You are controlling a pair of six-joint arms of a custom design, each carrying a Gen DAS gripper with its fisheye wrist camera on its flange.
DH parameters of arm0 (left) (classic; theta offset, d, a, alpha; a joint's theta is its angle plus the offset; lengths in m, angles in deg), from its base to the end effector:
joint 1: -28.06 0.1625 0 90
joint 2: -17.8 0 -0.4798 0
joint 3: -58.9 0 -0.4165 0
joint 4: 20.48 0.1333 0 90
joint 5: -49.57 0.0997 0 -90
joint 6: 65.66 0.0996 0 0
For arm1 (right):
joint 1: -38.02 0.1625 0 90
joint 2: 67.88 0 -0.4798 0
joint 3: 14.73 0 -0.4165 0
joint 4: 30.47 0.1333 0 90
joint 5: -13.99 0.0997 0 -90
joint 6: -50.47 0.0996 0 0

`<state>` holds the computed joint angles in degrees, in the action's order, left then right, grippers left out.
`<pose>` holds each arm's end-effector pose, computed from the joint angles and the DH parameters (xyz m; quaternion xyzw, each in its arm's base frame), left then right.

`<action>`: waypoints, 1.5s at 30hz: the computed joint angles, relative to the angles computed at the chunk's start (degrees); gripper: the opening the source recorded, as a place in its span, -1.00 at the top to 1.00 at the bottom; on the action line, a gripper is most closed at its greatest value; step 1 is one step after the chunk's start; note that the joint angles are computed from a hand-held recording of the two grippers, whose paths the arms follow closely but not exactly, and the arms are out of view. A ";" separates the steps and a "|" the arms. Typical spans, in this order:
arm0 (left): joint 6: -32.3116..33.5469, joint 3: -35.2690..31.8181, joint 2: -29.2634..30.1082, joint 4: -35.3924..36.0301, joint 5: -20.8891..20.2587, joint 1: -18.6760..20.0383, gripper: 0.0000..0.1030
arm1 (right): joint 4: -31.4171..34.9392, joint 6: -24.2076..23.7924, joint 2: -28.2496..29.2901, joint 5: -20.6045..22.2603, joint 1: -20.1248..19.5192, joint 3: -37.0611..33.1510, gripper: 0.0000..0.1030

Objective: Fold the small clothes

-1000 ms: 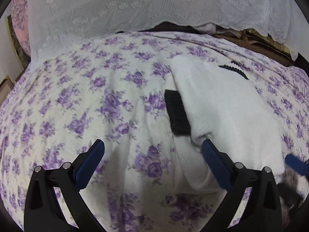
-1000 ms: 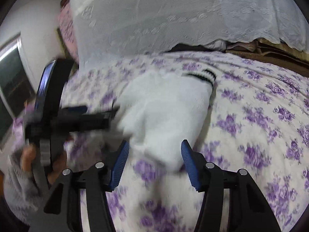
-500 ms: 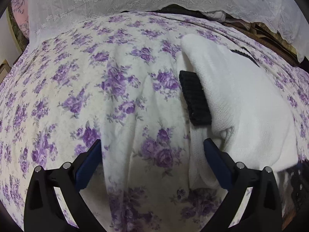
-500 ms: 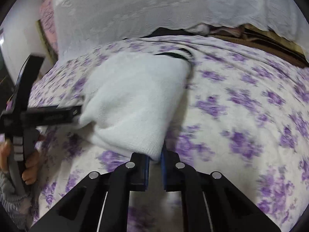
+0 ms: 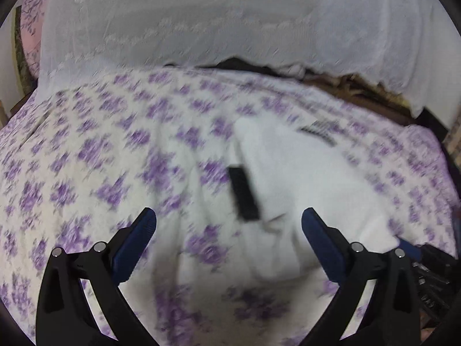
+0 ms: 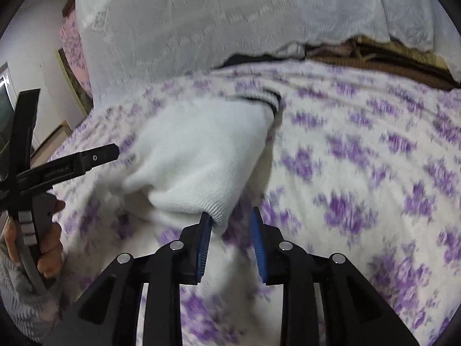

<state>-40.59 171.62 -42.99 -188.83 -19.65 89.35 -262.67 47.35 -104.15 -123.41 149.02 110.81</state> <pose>-0.1507 -0.6263 0.2144 0.3963 0.8727 -0.2302 0.1683 0.2373 -0.4509 0.0688 -0.0039 -0.8390 0.4590 0.2920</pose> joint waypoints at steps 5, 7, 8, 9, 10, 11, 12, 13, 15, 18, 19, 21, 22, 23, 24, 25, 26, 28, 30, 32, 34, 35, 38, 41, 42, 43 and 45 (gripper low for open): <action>2.18 -1.78 5.07 -2.33 5.09 -2.87 -0.92 | 10.96 -1.13 -3.07 -2.00 1.66 -2.42 0.30; 3.10 -2.75 8.27 -2.85 9.77 -2.76 -0.92 | 9.85 -1.73 -3.62 -2.42 1.95 -1.39 0.03; 2.72 -3.54 9.06 -0.86 9.97 -2.20 -0.92 | 8.33 -2.00 -3.47 -2.89 2.13 -0.90 -0.15; 1.27 -4.58 9.08 2.42 7.99 -1.16 -0.92 | 6.18 -2.33 -3.00 -3.82 2.37 -0.52 -0.17; -1.50 -5.77 8.71 5.72 6.27 -0.45 -0.92 | 4.75 -2.15 -2.90 -4.86 2.49 -0.32 -0.17; -3.13 -6.59 8.48 8.11 6.02 -0.31 -0.92 | 3.91 -2.05 -3.19 -4.99 2.52 -0.28 -0.17; -3.87 -6.85 8.26 9.10 5.60 -0.17 -0.92 | 2.14 -2.58 -3.46 -4.35 2.58 -0.34 -0.17; -3.58 -6.30 8.07 8.35 5.33 -0.09 -0.92 | 1.20 -2.85 -3.75 -3.73 2.74 -0.48 -0.17; -2.54 -4.89 8.00 5.73 5.97 -0.45 -0.92 | 1.25 -3.65 -4.39 -2.34 2.91 -1.61 -0.17; 0.46 -2.31 8.05 0.24 8.41 -1.54 -0.92 | 4.89 -6.43 -3.40 -2.02 2.12 -6.78 -0.16; 1.30 -1.49 7.98 -1.25 8.95 -1.76 -0.92 | 6.66 -5.60 -3.17 -1.31 1.08 -8.19 -0.16; 2.24 -0.85 7.64 -2.25 9.34 -1.83 -0.92 | 8.79 -2.76 -2.76 0.76 -1.17 -9.88 -0.16; 2.57 -0.61 7.55 -2.71 9.39 -1.82 -0.92 | 9.22 -1.92 -2.49 1.28 -1.96 -10.34 -0.16; 2.65 -0.59 7.55 -2.85 9.28 -1.76 -0.92 | 9.63 -0.65 -1.83 1.71 -3.37 -10.75 -0.16; 2.51 -0.50 7.42 -2.68 9.24 -1.72 -0.92 | 10.31 0.16 -1.50 1.89 -4.03 -10.71 -0.22; 2.33 -0.54 7.30 -2.21 9.08 -1.64 -0.92 | 11.52 0.94 -0.89 2.28 -5.39 -10.50 -0.28; 2.18 -0.71 7.29 -1.67 9.03 -1.57 -0.92 | 10.63 0.90 -0.41 4.26 -6.82 -9.72 -0.39; 2.36 -0.56 7.24 -1.97 9.08 -1.56 -0.92 | 10.87 5.54 -2.42 11.51 -9.68 -6.98 -0.49; 2.72 -0.49 7.46 -2.60 9.33 -1.69 -0.92 | 11.77 7.16 -3.65 15.25 -11.14 -5.86 -0.53; 3.10 -0.42 7.68 -3.32 9.53 -1.78 -0.92 | 9.58 5.81 -2.65 14.53 -10.88 -6.08 -0.56; 3.58 -0.13 7.79 -4.30 9.85 -1.94 -0.92 | 8.99 4.70 -2.02 12.35 -10.08 -6.73 -0.58; 3.88 0.02 7.85 -4.79 9.99 -2.03 -0.92 | 8.38 4.58 -1.70 11.50 -9.68 -6.83 -0.59; 4.39 0.27 7.93 -5.85 10.13 -2.13 -0.92 | 6.26 3.40 -1.54 8.73 -8.51 -6.81 -0.60; 4.00 0.07 7.87 -5.57 9.66 -1.96 -0.92 | 0.53 -3.54 0.08 3.64 -5.66 -8.83 -0.60; 3.84 0.04 7.83 -5.51 9.50 -1.92 -0.92 | -0.20 -5.76 0.47 2.81 -4.83 -9.69 -0.60; 3.66 -0.01 7.77 -5.51 9.30 -1.90 -0.92 | -0.19 -6.57 0.44 2.58 -4.58 -10.00 -0.60; 3.61 0.01 7.64 -5.95 9.02 -2.00 -0.92 | 1.27 -7.81 0.57 2.40 -4.17 -11.50 -0.60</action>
<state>-36.97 171.63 -35.35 -194.78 -10.63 87.34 -261.40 39.54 -103.57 -121.01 144.85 99.30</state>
